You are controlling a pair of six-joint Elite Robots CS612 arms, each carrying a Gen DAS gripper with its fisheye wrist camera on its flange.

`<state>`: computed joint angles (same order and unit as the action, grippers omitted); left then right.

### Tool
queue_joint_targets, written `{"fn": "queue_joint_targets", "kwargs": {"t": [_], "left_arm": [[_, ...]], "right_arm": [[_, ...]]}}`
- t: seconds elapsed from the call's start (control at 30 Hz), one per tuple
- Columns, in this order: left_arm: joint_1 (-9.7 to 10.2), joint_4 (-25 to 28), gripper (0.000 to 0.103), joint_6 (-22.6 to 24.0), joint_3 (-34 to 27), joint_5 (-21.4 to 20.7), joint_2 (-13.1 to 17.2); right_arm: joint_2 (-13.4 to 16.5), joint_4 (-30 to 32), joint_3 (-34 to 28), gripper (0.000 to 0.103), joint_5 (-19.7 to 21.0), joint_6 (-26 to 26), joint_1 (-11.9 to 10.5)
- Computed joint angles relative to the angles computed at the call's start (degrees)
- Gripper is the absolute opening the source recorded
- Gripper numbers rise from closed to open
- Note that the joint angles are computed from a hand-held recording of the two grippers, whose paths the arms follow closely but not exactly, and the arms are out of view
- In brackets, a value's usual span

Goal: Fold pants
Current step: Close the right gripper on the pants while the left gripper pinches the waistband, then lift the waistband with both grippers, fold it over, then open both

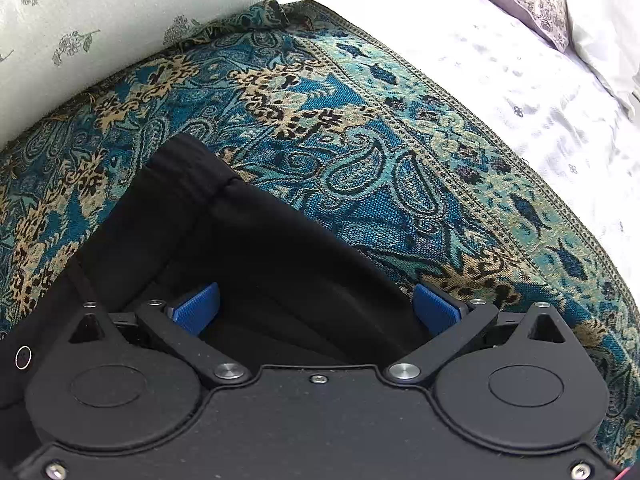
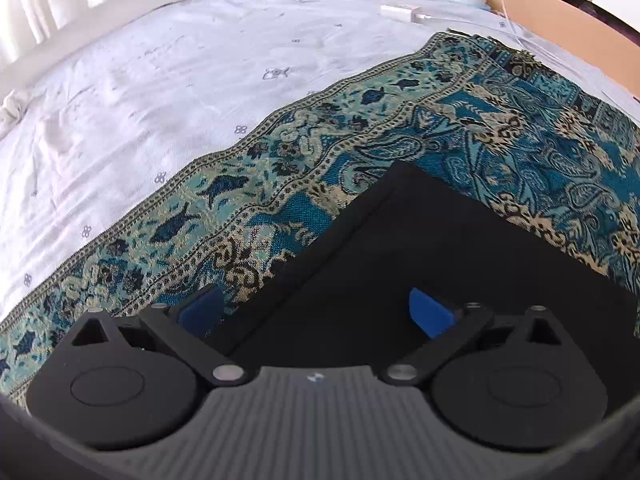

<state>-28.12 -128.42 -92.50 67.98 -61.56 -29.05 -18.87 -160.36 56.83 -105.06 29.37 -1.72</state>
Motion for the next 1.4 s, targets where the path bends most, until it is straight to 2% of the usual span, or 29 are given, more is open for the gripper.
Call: {"fn": "queue_joint_targets", "kwargs": {"t": [0.13, 0.2, 0.23, 0.27, 0.3, 0.33, 0.37, 0.4, 0.47, 0.5, 0.53, 0.57, 0.7, 0.97, 1.07, 1.4], "left_arm": [[-0.25, 1.3, 0.103, -0.3, -0.6, 1.1, 0.3], [-0.37, 0.7, 0.103, -0.1, -0.2, 1.6, 0.2], [-0.46, 0.4, 0.103, 0.2, 0.1, 1.8, 0.1], [-0.58, 0.1, 0.099, 0.6, 0.4, 2.1, 0.0], [-0.75, 0.1, 0.097, 1.1, 0.7, 2.5, -0.2], [-0.99, -0.2, 0.087, 1.4, 1.1, 3.1, -0.5], [-1.26, -0.8, 0.075, 2.1, 1.6, 3.7, -0.8], [-1.56, -1.9, 0.067, 3.1, 2.3, 4.4, -1.1], [-2.11, -2.6, 0.034, 4.5, 3.2, 5.5, -1.7], [-2.32, -3.2, 0.026, 4.9, 3.9, 5.6, -2.1], [-2.45, -5.5, 0.013, 5.7, 5.0, 5.2, -2.6], [-2.54, -8.1, 0.008, 6.0, 6.3, 4.7, -3.1], [-3.56, -13.5, 0.005, 7.6, 10.5, 6.4, -5.2], [-6.81, -22.4, 0.004, 9.4, 21.5, 9.1, -11.4], [-8.02, -26.3, 0.004, 8.7, 26.4, 8.5, -13.8], [-13.19, -36.3, 0.003, 6.2, 39.6, 9.7, -19.6]], "right_arm": [[0.9, 2.0, -1.8, 0.103, -2.0, -3.2, 0.5], [0.7, 1.5, -1.3, 0.097, -2.1, -3.0, 0.6], [0.5, 0.8, -0.8, 0.089, -2.2, -3.0, 0.5], [0.2, 0.0, -0.2, 0.075, -2.5, -3.2, 0.6], [-0.1, -0.5, 0.3, 0.065, -3.3, -3.2, 0.7], [-0.5, -0.5, 0.8, 0.044, -4.3, -3.0, 0.8], [-0.9, -1.0, 1.5, 0.033, -4.0, -2.6, 0.6], [-1.4, -1.9, 2.5, 0.029, -2.8, -2.0, 0.4], [-2.4, -3.3, 4.4, 0.015, -1.0, -1.3, -0.1], [-2.8, -4.5, 5.3, 0.012, -0.3, -1.4, -0.3], [-3.3, -5.8, 6.5, 0.009, 0.2, -1.6, -0.5], [-3.8, -6.9, 7.6, 0.006, 0.5, -1.6, -0.6], [-6.6, -13.3, 13.5, 0.004, 3.0, -2.9, -1.4], [-12.6, -24.8, 26.9, 0.004, 12.0, -2.0, -5.1], [-14.5, -28.8, 31.7, 0.004, 15.2, -2.1, -6.4], [-18.7, -39.4, 44.4, 0.004, 19.7, -3.8, -9.8]]}}
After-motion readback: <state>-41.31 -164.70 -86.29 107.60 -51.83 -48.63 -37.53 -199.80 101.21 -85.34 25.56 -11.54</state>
